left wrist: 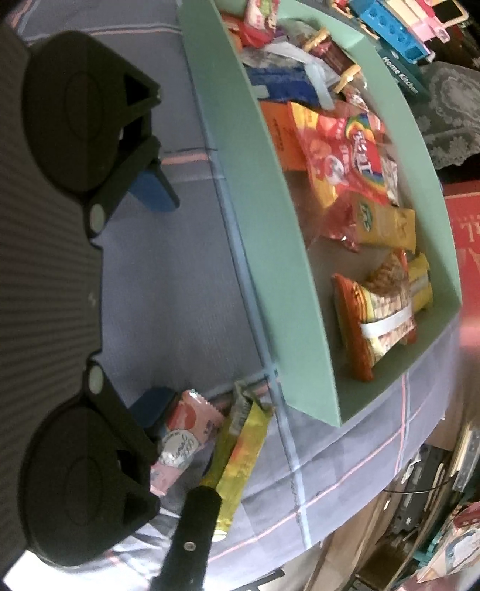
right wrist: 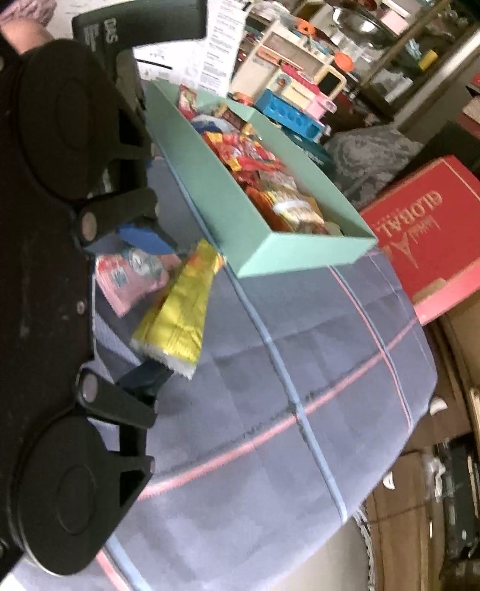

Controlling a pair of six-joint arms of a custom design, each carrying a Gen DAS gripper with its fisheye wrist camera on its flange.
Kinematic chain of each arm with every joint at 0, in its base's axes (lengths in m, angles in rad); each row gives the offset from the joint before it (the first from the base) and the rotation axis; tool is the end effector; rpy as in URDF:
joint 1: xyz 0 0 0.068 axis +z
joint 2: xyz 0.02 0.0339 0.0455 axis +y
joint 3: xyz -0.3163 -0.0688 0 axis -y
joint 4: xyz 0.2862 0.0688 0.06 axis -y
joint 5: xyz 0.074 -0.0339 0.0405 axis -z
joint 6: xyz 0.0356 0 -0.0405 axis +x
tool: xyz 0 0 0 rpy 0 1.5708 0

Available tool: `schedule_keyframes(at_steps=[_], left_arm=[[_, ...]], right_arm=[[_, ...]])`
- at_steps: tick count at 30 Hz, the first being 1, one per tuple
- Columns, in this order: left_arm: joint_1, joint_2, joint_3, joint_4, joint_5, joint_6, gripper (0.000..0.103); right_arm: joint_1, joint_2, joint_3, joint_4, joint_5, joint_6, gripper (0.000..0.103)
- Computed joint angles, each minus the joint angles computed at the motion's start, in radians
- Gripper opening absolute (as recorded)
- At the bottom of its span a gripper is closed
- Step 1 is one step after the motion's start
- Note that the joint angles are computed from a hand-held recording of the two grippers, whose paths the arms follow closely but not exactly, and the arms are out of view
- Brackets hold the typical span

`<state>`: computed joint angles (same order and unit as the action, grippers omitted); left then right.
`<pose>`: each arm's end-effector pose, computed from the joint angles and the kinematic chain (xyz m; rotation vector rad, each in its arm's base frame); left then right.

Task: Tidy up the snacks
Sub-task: 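Grasp a pink packet with the left tool while the right grasps a yellow bar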

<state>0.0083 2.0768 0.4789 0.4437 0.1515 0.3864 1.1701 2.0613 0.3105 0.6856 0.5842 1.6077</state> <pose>0.2697 -0.0031 0.0026 0.5505 2.6466 -0.0891 0.1066 0.2014 0.0095 0.7146 2.3406 0.4872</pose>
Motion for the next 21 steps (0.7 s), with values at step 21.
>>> schedule_keyframes(at_steps=[21], left_arm=[[-0.033, -0.017, -0.047, 0.042, 0.024, 0.007, 0.103]], right_arm=[[-0.030, -0.068, 0.043, -0.148, 0.037, -0.152, 0.064]])
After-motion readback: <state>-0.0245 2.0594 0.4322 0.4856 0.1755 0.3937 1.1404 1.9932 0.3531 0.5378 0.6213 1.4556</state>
